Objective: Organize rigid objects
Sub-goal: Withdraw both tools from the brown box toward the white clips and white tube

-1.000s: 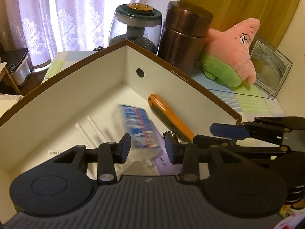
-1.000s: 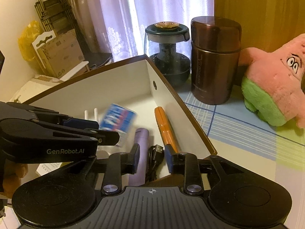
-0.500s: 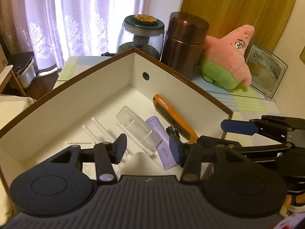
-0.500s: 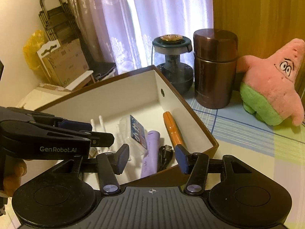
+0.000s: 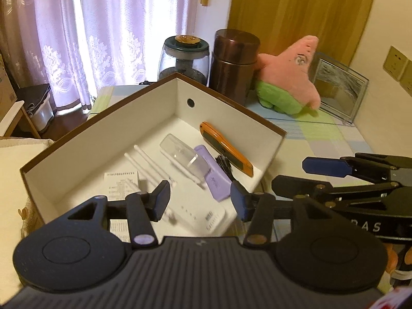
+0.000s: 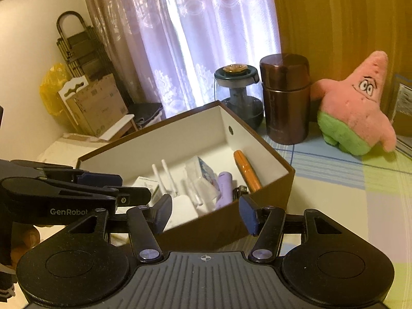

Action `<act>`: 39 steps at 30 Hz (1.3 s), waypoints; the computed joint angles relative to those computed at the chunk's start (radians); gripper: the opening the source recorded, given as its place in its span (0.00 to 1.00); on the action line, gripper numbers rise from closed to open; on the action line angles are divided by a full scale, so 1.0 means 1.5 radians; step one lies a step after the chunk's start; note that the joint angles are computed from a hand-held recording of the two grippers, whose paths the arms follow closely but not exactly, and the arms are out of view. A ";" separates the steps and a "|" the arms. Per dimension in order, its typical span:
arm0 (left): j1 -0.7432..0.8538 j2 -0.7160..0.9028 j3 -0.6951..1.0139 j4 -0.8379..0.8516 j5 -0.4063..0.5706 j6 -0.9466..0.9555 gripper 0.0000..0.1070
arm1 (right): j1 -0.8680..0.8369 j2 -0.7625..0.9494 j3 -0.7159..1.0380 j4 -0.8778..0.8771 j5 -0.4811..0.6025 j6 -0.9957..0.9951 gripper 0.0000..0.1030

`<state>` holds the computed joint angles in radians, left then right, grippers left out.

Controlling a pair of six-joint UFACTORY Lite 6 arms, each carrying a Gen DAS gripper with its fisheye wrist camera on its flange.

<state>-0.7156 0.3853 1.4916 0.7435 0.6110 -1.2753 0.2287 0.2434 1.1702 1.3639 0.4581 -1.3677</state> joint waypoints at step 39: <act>-0.304 -0.077 -0.121 0.022 0.130 -0.192 0.44 | -0.155 -0.567 -0.503 -0.200 0.087 0.196 0.55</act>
<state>-1.1710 0.2698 1.3100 0.7767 0.8059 -1.5627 -0.0036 -0.6072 0.4163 1.0640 0.5892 -1.0744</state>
